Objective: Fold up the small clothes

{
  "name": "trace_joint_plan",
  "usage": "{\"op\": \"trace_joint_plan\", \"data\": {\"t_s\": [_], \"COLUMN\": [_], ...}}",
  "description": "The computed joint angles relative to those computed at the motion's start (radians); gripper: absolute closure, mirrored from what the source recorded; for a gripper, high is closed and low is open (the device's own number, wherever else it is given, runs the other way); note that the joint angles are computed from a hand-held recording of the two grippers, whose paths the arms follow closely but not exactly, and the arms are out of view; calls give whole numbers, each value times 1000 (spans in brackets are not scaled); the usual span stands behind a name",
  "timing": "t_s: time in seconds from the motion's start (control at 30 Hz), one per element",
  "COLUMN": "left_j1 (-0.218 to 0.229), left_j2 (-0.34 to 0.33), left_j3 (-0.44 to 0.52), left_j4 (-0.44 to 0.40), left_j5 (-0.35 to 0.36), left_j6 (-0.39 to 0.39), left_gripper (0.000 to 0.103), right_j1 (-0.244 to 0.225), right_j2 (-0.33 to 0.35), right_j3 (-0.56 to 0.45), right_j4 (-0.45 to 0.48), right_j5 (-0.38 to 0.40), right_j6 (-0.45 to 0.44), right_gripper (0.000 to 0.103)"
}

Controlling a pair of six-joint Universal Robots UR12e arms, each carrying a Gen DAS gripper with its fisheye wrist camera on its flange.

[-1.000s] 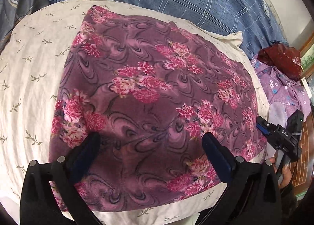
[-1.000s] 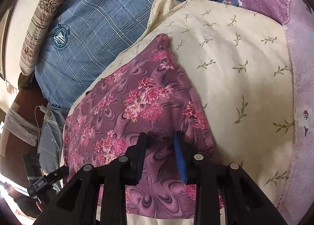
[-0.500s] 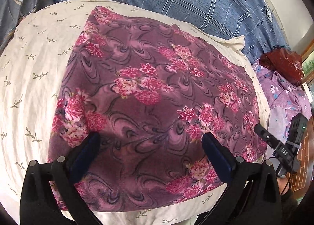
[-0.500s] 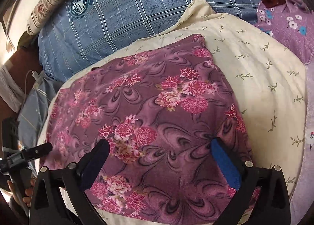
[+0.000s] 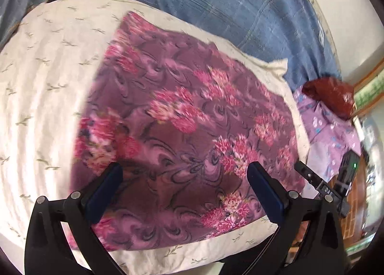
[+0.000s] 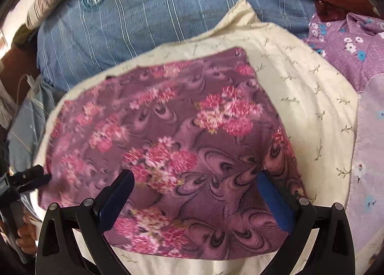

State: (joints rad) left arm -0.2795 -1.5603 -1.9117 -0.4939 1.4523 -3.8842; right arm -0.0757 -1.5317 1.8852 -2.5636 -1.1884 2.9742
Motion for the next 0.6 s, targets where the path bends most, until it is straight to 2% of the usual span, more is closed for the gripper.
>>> {"op": "trace_joint_plan", "data": {"t_s": [0.17,0.27,0.3,0.4,0.47,0.53,0.6], "left_j1": [12,27,32,45,55,71,93], "left_j2": [45,58,59,62,63,67,67], "left_j3": [-25,-33,-36,-44,-49,-55,-60], "left_j4": [15,14,13,2,-4,2,29], "left_j5": [87,93,92,85,78,56,19], "left_j6": [-49,-68,-72,-84,-97,-109,-120], "left_gripper": [0,0,0,0,0,0,0], "right_j1": [12,19,22,42,59,69,75], "right_j2": [-12,-7,-5,14,36,30,24], "right_j3": [10,26,27,15,3,16,9], "right_j4": [-100,-174,-175,-101,-32,-76,-72], "right_j5": [-34,-32,-32,-72,-138,-168,-176], "right_j6": [-6,5,1,-43,-69,-104,-113], "right_gripper": [0,0,0,0,0,0,2]}}
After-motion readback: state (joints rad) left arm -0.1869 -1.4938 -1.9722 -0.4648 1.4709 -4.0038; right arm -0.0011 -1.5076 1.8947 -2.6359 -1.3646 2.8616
